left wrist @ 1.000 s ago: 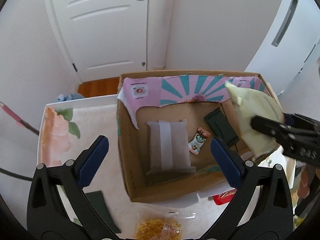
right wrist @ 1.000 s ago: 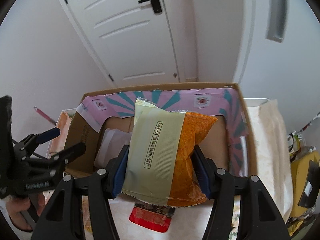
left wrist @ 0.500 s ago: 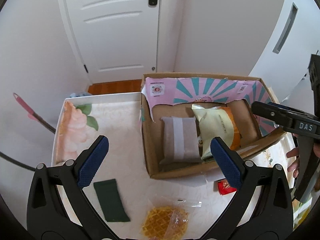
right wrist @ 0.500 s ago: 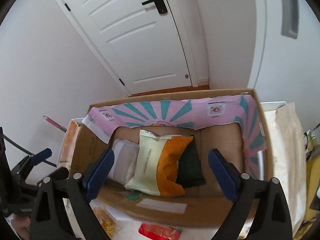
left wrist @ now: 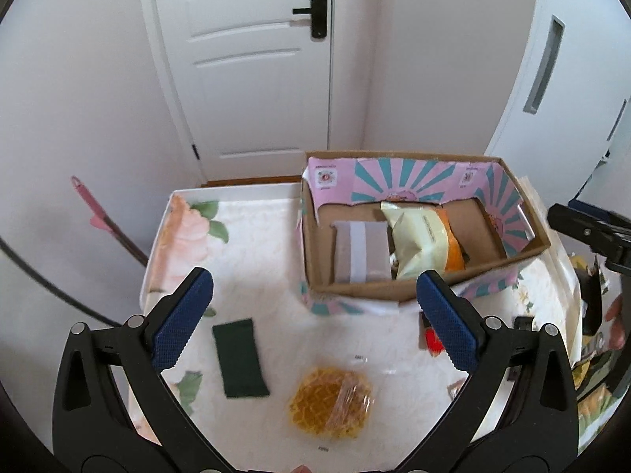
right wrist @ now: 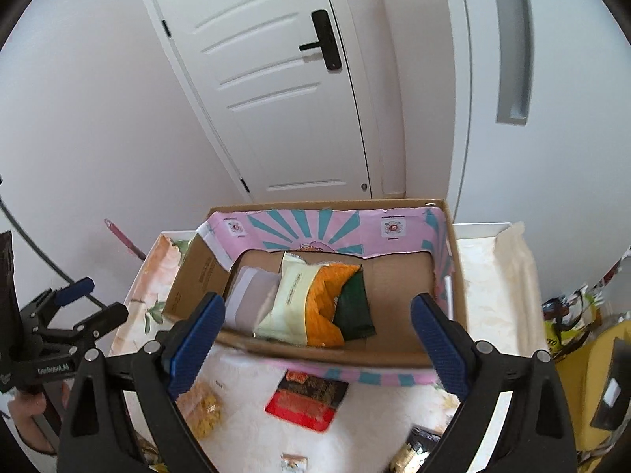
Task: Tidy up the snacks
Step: 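Withdraw both open tools from the box back over the table, then move left tool toward the wrapped waffle while right tool approaches the small brown snack packet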
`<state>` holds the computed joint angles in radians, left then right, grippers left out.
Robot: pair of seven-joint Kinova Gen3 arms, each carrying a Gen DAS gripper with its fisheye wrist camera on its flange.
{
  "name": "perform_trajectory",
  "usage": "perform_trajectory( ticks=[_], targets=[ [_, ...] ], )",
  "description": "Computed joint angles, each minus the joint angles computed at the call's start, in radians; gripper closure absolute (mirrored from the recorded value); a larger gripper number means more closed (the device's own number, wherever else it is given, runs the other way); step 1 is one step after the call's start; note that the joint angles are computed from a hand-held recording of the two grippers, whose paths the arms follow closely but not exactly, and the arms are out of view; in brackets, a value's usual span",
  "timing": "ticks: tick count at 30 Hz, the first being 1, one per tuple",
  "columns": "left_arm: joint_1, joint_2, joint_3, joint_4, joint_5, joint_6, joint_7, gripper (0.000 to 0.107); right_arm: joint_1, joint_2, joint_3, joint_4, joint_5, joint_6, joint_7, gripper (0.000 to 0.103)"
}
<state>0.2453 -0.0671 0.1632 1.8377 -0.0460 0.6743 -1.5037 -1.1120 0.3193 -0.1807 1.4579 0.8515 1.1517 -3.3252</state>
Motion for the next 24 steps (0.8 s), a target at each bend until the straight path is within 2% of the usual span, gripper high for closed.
perform_trajectory(
  ticks=[6, 11, 16, 18, 24],
  targets=[
    [-0.002, -0.100, 0.011, 0.081, -0.019, 0.001, 0.026, 0.005, -0.065, -0.013, -0.028, 0.008, 0.021, 0.086, -0.023, 0.009],
    [-0.015, -0.202, 0.023, 0.149, -0.025, 0.011, 0.034, 0.005, -0.102, -0.012, -0.055, -0.008, -0.006, 0.155, -0.019, 0.009],
    [-0.002, -0.269, -0.012, 0.207, 0.029, 0.034, -0.048, 0.005, -0.153, 0.004, -0.067, -0.013, -0.018, 0.207, -0.062, 0.009],
    [0.007, -0.274, -0.029, 0.221, 0.054, 0.043, -0.091, 0.005, -0.176, 0.026, -0.068, -0.024, -0.016, 0.233, -0.068, 0.009],
    [0.037, -0.250, -0.090, 0.257, 0.150, 0.056, -0.262, 0.005, -0.186, 0.069, -0.100, -0.027, -0.023, 0.219, -0.134, 0.009]
  ],
)
